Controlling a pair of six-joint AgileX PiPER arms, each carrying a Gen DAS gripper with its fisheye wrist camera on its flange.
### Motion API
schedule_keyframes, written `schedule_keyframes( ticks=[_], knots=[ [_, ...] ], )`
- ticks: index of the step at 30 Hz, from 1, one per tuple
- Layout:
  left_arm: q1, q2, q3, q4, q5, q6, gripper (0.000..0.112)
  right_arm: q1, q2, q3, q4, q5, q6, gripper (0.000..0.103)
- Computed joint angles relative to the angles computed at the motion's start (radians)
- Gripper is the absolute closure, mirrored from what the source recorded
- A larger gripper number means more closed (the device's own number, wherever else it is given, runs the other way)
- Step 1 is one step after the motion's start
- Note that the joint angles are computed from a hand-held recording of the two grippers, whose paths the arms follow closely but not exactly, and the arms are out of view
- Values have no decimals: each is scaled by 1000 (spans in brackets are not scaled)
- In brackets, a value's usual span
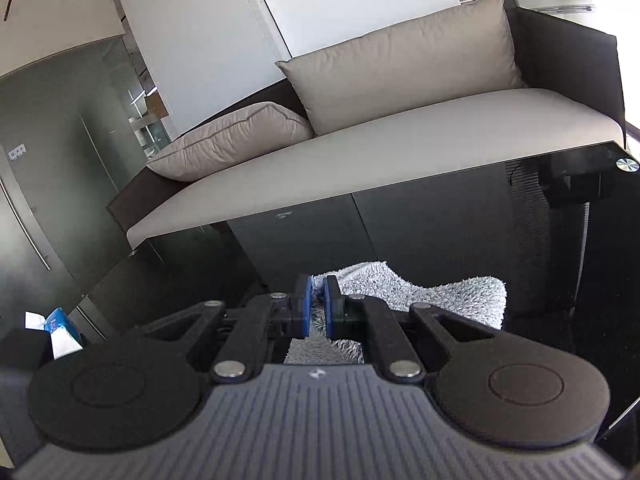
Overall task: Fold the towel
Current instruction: 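Lift the folded towel edge with the right gripper and fold it over the towel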
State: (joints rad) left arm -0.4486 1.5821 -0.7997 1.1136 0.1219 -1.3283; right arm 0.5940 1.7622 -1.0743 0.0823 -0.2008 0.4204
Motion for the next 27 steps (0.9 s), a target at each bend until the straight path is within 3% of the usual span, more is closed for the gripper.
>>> schedule_keyframes(
  ticks=[2,8,10,16,23,27],
  knots=[
    [1,0,0,1,-2,0,73,6,0,-4,22,1,-17,96],
    [1,-2,10,60,-6,-62,73,2,12,-24,-103,9,107,96],
    [7,-3,7,8,-8,-11,73,1,13,-26,-143,10,146,96],
    [0,-9,15,69,1,-75,73,-5,21,-39,-350,8,350,96],
    [21,-17,20,-75,-24,77,73,-2,44,-75,-667,11,635,96],
    [24,-17,23,-82,-27,94,73,-5,57,-89,-831,-5,792,96]
  ],
)
